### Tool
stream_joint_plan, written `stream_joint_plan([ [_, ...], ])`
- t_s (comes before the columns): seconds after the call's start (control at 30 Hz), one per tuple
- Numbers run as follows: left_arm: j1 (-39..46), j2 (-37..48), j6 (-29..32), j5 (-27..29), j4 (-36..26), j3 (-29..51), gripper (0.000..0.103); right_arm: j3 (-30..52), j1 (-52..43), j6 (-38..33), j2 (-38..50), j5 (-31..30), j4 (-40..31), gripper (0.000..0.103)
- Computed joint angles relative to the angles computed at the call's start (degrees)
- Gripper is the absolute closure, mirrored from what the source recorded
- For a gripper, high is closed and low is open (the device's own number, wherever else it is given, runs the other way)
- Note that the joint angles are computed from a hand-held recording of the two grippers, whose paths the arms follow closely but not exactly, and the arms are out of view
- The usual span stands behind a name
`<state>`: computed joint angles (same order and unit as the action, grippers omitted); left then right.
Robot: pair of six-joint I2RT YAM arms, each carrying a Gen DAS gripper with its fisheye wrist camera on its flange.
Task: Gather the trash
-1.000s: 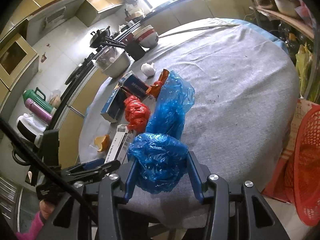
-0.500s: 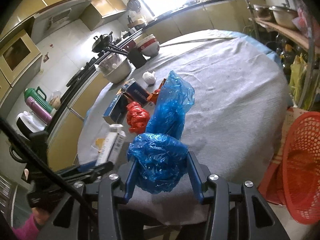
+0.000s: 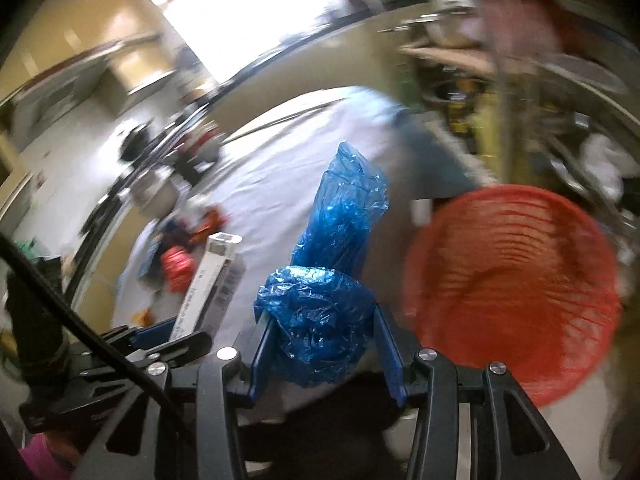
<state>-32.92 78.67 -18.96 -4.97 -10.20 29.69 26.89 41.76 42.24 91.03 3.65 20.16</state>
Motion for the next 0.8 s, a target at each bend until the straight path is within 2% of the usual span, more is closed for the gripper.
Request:
stream_joint_plan([
  [0.13,-5.7,14.1,-0.2,2.3,1.5,11.1,0.055,-6.8,-8.0,0.1,-5.1,1.7,-0.6,0.054],
  [0.27,-10.3,25.0,1.5,3.4,0.7,22.4,0.054,-9.4,-16.6,-0.9,-6.2,-0.2,-0.8,0.054],
  [0.37,-11.6,31.8,2.5,4.5,-1.0,29.8,0.054,-10.1,-21.7,-2.0,-6.0,-2.5,-0.3,0.050],
  [0.43,-12.5,33.8,2.3,4.5,-1.7,32.2,0.054,-10.4,-24.3,-2.5,-5.3,-3.7,0.9,0.041],
  [0.47,-12.6,35.0,2.2,4.4,-2.0,33.6,0.054,-10.4,-25.6,-3.0,-4.9,-3.6,1.0,0.040],
  [0.57,-12.3,35.3,1.5,3.6,-3.5,34.9,0.051,-10.7,-27.7,-3.2,-5.7,-4.8,1.7,0.040],
  [0.63,-12.0,32.4,1.1,2.7,-2.4,32.2,0.045,-11.9,-28.0,-3.8,-8.4,-4.5,1.3,0.039],
  [0.8,-11.6,22.9,0.4,-7.2,-4.2,25.5,0.043,-11.9,-25.6,-2.2,-11.1,-3.7,1.5,0.039],
])
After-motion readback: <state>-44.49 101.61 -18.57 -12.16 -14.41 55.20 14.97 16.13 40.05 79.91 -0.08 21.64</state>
